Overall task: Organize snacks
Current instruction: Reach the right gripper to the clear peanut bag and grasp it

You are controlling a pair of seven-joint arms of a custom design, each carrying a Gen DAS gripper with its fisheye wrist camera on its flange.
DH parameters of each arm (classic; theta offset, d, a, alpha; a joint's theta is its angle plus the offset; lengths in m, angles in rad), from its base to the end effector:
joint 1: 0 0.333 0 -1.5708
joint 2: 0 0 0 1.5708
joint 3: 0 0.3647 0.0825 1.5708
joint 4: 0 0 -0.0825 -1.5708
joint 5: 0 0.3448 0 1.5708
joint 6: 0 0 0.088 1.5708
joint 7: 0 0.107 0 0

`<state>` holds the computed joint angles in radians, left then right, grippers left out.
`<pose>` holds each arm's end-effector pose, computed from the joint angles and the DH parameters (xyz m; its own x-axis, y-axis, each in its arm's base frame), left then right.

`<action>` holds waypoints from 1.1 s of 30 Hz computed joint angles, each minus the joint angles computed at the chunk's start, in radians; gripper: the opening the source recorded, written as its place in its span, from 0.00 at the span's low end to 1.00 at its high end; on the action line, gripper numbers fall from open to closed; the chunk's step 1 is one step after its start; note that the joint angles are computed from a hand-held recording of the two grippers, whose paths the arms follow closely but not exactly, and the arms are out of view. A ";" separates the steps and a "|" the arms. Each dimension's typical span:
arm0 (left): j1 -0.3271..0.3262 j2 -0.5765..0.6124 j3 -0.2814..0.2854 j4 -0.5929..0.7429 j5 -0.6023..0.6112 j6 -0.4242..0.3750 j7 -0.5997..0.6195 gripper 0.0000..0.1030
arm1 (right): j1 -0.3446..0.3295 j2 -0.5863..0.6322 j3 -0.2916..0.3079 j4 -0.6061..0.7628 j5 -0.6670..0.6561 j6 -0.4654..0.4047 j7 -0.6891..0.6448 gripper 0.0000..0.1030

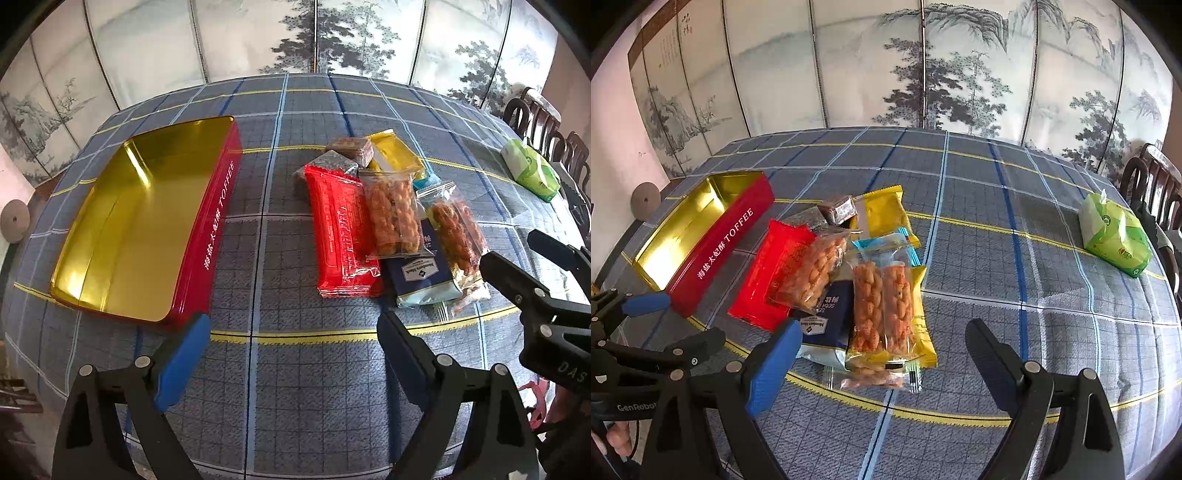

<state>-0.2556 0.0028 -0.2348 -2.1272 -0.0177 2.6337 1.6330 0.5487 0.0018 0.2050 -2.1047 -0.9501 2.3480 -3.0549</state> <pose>0.4839 -0.2577 0.5333 -0.5102 -0.8599 -0.0144 -0.7497 0.4528 -0.4826 0.3989 0.3581 0.5149 -0.2683 -0.9622 -0.0477 -0.6803 0.2243 -0.6978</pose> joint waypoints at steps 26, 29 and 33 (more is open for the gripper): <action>-0.003 0.036 0.007 0.022 0.012 0.013 -0.009 0.82 | -0.032 0.047 -0.039 -0.009 0.009 0.099 -0.030 0.66; -0.005 0.046 0.008 0.029 0.015 0.010 -0.013 0.81 | -0.034 0.062 -0.044 0.002 0.016 0.099 -0.052 0.63; -0.009 0.056 0.009 0.039 0.017 0.005 -0.020 0.78 | -0.044 0.072 -0.053 -0.004 0.079 0.138 -0.107 0.52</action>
